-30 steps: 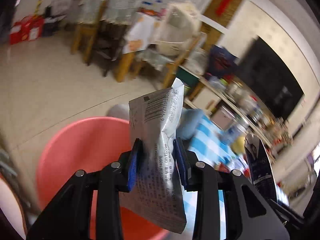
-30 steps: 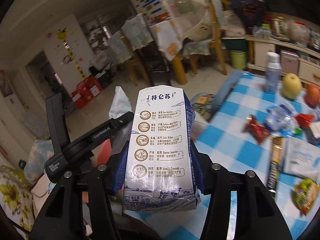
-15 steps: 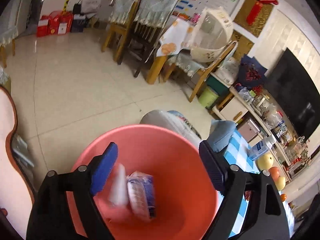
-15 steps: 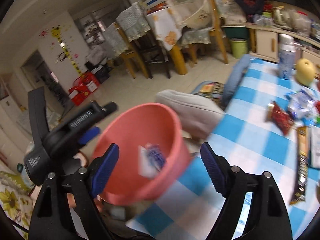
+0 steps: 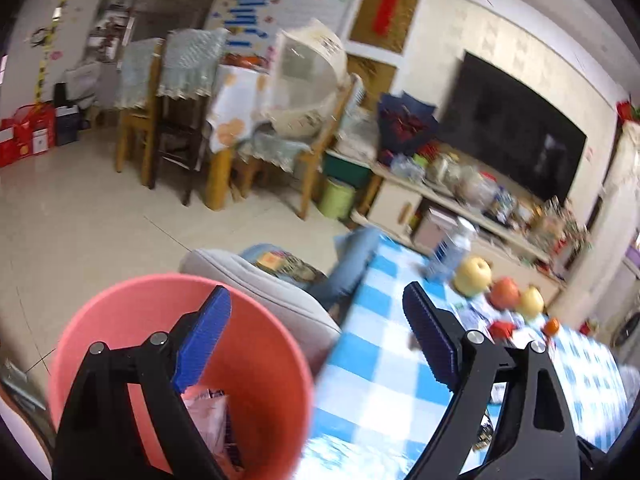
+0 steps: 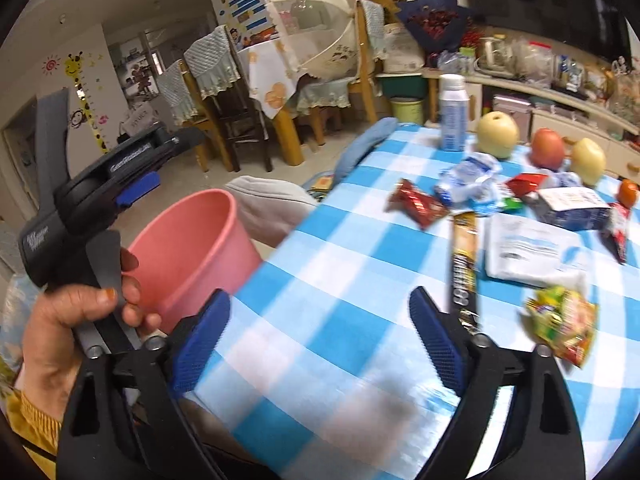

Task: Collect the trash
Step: 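Return the left tool to the table over the snack wrappers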

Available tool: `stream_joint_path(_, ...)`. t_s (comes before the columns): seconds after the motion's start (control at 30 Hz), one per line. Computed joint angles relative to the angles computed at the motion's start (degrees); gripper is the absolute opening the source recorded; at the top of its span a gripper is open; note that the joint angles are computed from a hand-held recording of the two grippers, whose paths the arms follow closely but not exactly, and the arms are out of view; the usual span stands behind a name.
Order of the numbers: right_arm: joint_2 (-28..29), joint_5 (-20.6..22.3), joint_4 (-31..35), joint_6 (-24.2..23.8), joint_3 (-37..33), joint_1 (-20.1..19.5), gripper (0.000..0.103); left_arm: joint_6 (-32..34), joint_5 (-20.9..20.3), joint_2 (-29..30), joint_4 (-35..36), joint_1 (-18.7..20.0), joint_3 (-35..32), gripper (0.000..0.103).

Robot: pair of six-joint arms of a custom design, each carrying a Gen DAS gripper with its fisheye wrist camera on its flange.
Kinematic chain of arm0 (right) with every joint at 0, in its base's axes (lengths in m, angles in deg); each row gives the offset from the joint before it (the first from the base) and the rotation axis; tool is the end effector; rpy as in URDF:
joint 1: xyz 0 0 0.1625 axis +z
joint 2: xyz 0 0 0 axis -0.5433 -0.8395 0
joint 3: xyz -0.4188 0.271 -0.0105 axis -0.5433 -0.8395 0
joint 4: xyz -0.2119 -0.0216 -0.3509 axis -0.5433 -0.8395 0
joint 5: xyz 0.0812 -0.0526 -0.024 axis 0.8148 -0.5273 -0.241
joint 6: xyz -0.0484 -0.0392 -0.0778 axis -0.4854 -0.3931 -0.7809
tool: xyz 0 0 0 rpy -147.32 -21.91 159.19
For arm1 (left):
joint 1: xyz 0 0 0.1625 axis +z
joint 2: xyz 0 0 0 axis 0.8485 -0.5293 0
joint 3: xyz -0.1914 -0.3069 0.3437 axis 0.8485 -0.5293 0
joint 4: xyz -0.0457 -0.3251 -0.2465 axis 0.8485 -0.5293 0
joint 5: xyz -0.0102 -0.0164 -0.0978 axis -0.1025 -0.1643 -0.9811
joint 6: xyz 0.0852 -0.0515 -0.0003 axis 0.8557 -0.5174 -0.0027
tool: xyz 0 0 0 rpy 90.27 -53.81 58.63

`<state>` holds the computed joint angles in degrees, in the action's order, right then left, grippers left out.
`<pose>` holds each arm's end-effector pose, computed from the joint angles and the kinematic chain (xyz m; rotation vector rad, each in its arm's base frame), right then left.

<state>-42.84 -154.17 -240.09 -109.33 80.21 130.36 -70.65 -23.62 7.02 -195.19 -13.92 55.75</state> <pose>0.1698 -0.4119 0.0952 0.8649 -2.5666 0.8181 -0.1394 -0.4472 0.1357 0.0774 2.1247 -1.4858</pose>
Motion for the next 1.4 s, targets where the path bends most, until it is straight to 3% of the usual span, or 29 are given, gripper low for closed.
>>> stream_joint_path(0.07, -0.8, 0.6, -1.5, -0.9, 1.1, -1.1, 0.092, -2.3, -1.3, -0.1, 4.0, -0.4, -0.3, 0.088)
stream_joint_path(0.23, -3.1, 3.2, -4.7, -1.7, 3.6, -4.2, 0.094, -0.9, -2.9, 2.2, 9.2, -1.7, -2.5, 0.088)
stream_joint_path(0.4, -4.4, 4.1, -6.3, -3.0, 4.9, -6.5, 0.094, -2.8, -7.6, 3.1, 13.7, -1.2, -3.2, 0.088)
stream_joint_path(0.9, -7.5, 8.3, -10.6, -9.5, 7.6, -12.0, 0.094, -1.9, -7.4, 7.2, 19.6, -1.7, -7.0, 0.088)
stream_joint_path(1.1, -9.3, 7.7, -9.6, -12.1, 7.4, -13.6, 0.094, -2.2, -7.4, 8.2, 21.3, -1.8, -8.3, 0.088)
stream_joint_path(1.4, -14.5, 10.0, -6.0, -11.8, 6.9, -17.9, 0.095, -1.8, -8.4, 10.4, 27.5, -2.3, -11.6, 0.088)
